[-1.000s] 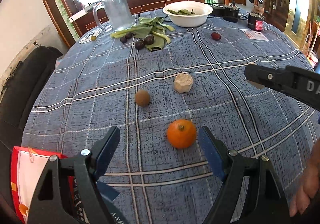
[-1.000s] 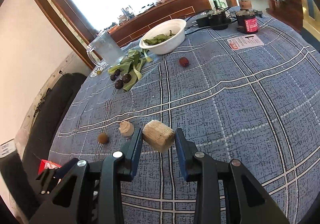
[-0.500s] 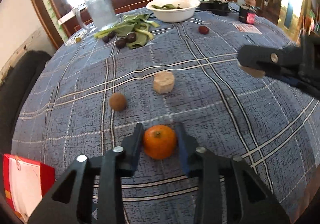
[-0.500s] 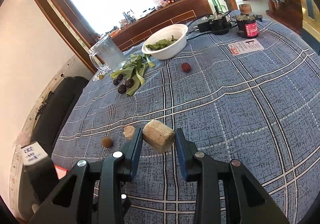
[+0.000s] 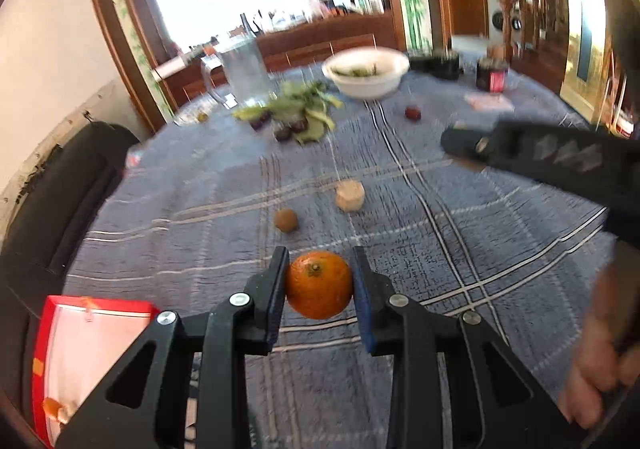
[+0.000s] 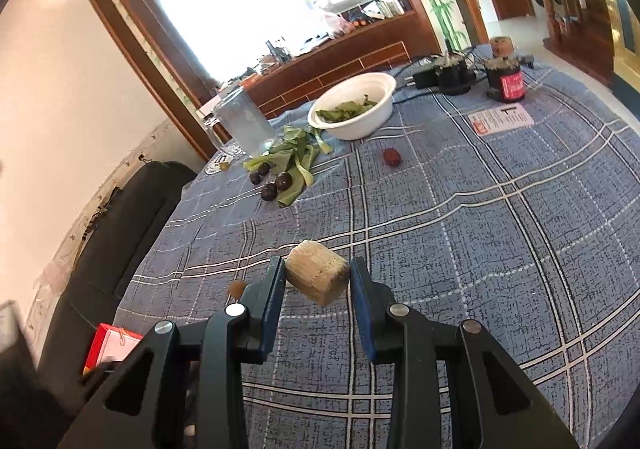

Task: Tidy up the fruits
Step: 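Carry the tangerine and rectangular pastry over the tray with both grippers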

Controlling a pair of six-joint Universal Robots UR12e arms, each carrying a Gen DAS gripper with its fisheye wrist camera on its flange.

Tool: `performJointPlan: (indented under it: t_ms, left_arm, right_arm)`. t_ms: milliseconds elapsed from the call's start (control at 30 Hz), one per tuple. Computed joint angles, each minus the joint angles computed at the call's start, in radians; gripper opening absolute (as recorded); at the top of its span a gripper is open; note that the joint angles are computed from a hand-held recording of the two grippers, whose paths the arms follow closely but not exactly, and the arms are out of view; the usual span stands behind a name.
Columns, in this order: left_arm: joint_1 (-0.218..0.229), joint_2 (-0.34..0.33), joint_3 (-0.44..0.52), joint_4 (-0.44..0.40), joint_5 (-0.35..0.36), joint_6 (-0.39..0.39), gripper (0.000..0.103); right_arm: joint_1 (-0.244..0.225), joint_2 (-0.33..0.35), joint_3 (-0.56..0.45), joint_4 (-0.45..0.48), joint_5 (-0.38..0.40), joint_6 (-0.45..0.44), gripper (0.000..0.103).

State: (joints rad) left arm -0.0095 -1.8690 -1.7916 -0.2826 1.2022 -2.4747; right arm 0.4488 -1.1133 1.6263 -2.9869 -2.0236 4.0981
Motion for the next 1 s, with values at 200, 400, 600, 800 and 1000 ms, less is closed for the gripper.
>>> performJointPlan:
  t_ms: [200,400,600,800,1000]
  left_arm:
    - [0.049,0.042,-0.027,0.063,-0.046,-0.043,0.033]
    - [0.100,0.059,-0.030,0.112,-0.077,-0.095,0.033]
    - [0.150,0.060,-0.027,0.147,-0.067,-0.136,0.033]
    - [0.197,0.052,-0.019,0.162,-0.041,-0.177,0.033]
    - [0.237,0.049,-0.017,0.152,-0.042,-0.204,0.033]
  right_arm:
    - [0.016,0.013,-0.016,-0.028,-0.031,-0.067,0.032]
    - [0.038,0.028,-0.023,-0.096,-0.127,-0.137,0.032]
    - [0.037,0.030,-0.023,-0.074,-0.160,-0.130,0.032]
    - [0.033,0.026,-0.017,-0.034,-0.177,-0.104,0.032]
    - [0.038,0.027,-0.016,0.009,-0.229,-0.078,0.032]
